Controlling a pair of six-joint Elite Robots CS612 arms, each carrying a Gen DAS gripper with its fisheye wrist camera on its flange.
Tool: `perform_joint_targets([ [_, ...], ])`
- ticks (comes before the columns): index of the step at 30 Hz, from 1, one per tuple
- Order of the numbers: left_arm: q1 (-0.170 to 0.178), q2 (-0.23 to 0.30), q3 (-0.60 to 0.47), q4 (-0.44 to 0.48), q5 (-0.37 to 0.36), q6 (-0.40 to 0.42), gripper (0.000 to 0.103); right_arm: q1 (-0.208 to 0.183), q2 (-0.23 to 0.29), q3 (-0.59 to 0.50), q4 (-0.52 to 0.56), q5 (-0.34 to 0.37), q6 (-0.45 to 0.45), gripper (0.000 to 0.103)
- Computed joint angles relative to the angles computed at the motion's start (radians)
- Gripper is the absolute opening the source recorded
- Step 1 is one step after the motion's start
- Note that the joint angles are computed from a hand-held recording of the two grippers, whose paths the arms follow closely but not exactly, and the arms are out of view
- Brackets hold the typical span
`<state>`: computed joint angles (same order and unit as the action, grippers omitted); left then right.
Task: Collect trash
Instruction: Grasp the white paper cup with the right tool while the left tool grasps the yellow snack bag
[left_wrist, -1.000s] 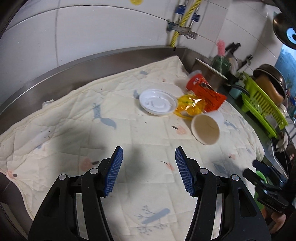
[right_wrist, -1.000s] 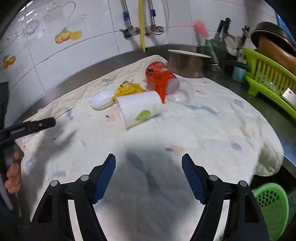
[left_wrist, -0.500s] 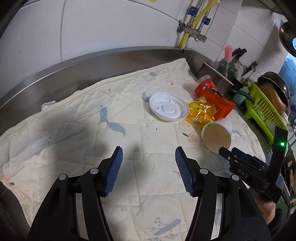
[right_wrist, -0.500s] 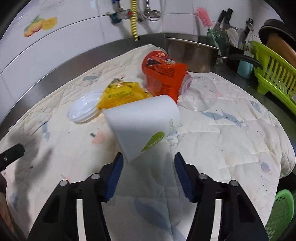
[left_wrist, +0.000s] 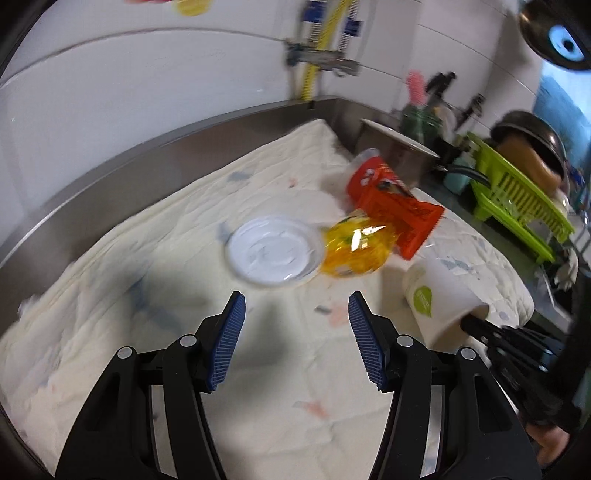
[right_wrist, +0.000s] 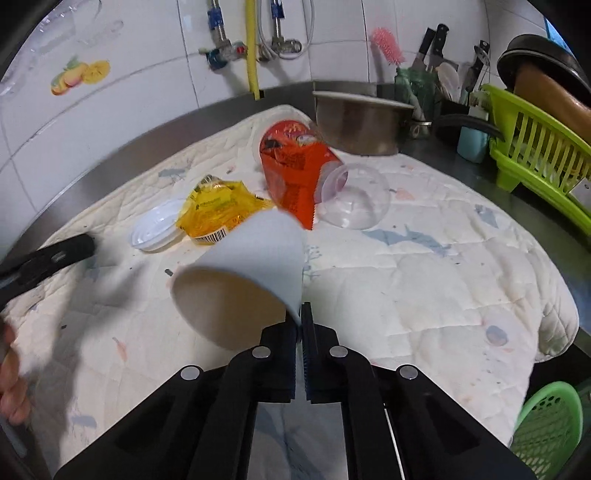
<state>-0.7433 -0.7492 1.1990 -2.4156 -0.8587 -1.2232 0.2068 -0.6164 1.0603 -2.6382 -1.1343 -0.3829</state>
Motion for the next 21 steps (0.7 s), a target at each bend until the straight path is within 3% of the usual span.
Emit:
perform_joint_targets([
  [6, 0.025, 0.064, -0.105, -0.050, -0.021, 0.186, 0.059, -0.042, -0.052, 0.079, -0.064, 0.081, -0.049, 0.003],
  [9, 0.037, 0.095, -0.164, -0.022, -0.028, 0.258, 0.063, -0.070, -0.075, 0.109, -0.082, 0.124, -0.056, 0.003],
  [12, 0.051, 0.117, -0.199, -0.029, -0.051, 0.335, 0.077, -0.099, -0.094, 0.137, -0.101, 0.161, -0.053, 0.003],
  [21, 0.085, 0.159, -0.258, -0.071, -0.113, 0.489, 0.072, -0.154, -0.126, 0.189, -0.124, 0.192, -0.052, 0.003],
])
